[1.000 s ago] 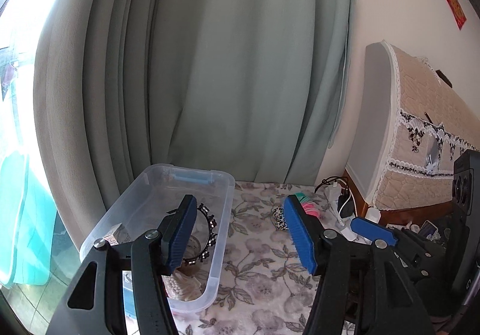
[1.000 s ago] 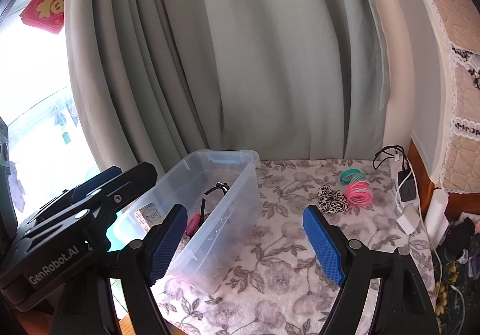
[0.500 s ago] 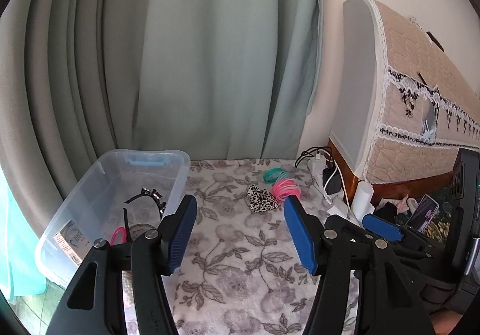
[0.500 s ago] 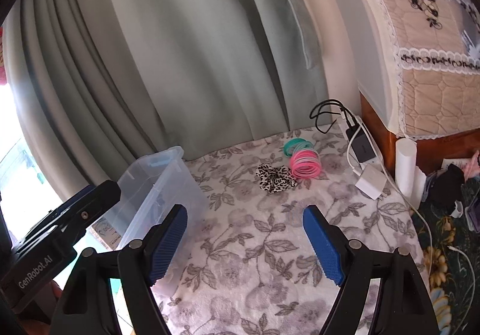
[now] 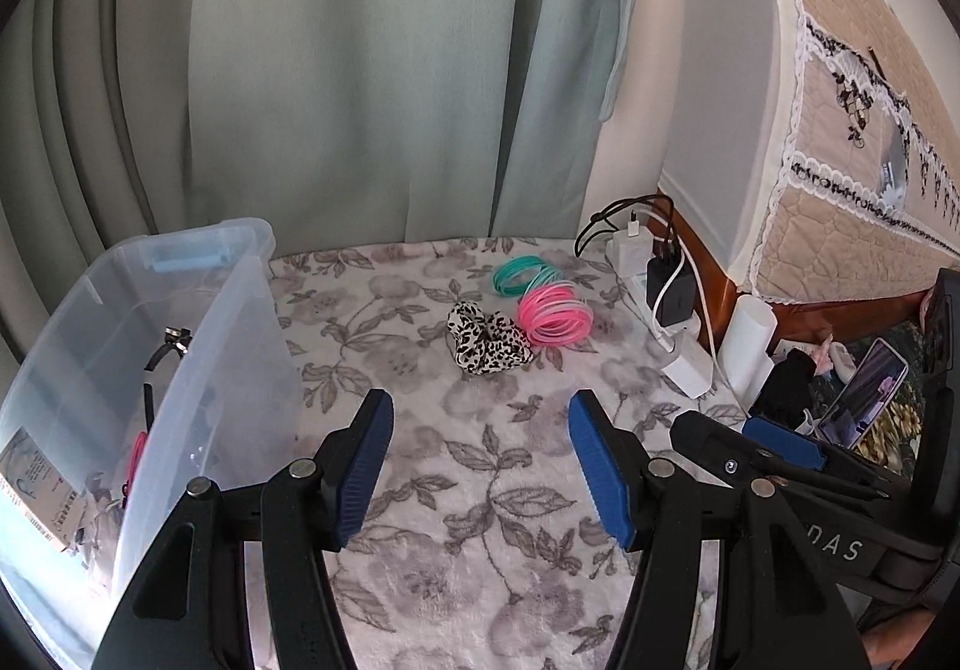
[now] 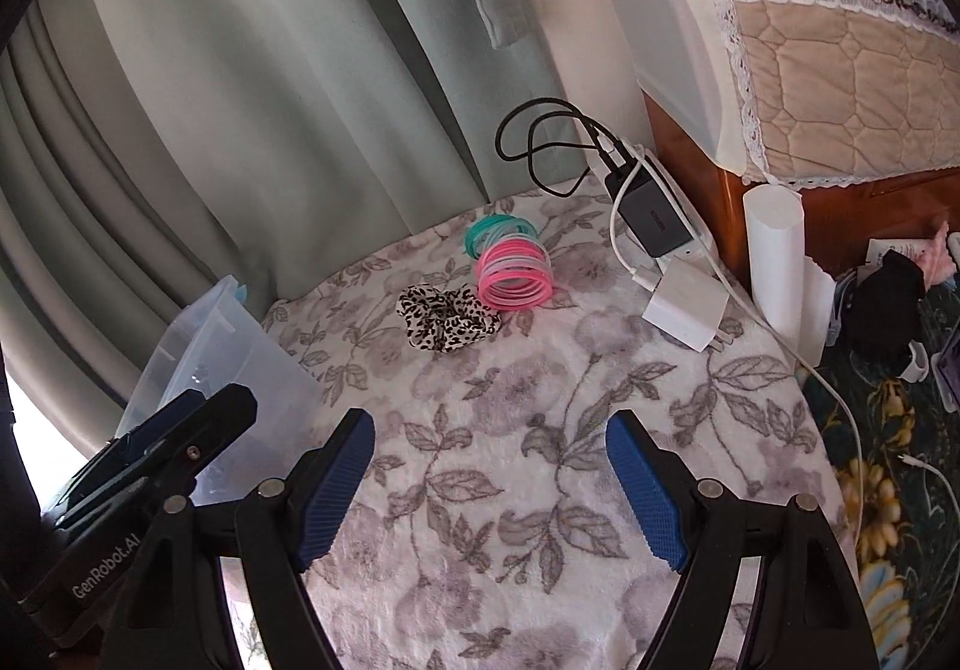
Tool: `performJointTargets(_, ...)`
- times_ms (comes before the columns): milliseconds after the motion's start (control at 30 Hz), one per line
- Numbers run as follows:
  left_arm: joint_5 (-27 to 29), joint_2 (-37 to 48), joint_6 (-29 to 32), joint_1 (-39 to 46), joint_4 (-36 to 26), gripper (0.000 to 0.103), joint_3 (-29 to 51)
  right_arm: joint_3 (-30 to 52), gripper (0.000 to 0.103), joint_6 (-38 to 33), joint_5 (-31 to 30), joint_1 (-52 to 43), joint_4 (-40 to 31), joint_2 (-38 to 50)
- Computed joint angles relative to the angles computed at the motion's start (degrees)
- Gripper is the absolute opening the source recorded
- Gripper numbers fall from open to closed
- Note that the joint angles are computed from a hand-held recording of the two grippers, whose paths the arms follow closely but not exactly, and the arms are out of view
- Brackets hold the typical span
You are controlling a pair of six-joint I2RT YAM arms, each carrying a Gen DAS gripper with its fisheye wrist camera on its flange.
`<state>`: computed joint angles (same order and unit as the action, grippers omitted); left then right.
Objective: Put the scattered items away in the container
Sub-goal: 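Withdraw both tools from the box toward the scrunchie and bangles, then close the left tool on the leopard scrunchie while the right tool grips the pink bangles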
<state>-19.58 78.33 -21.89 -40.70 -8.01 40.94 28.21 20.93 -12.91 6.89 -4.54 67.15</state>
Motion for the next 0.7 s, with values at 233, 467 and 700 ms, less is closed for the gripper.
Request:
performJointTargets(233, 5.6, 15.1, 2.1, 5.9, 7.8, 0.062, 5.3, 5.4, 0.083, -3.1, -0.6, -0.5, 4.7, 12.9)
performJointTargets(467, 9.0, 27.3, 4.4, 10.9, 13.3, 0.062, 11.4, 12.7, 0.083, -3.2, -1.0, 0.0, 8.7, 26.0)
performJointTargets(700, 13.4, 35.8, 3.6, 13.8, 16.1, 0.062, 17.1, 18.3, 0.082, -2.7, -1.2, -0.1, 11.7, 34.8)
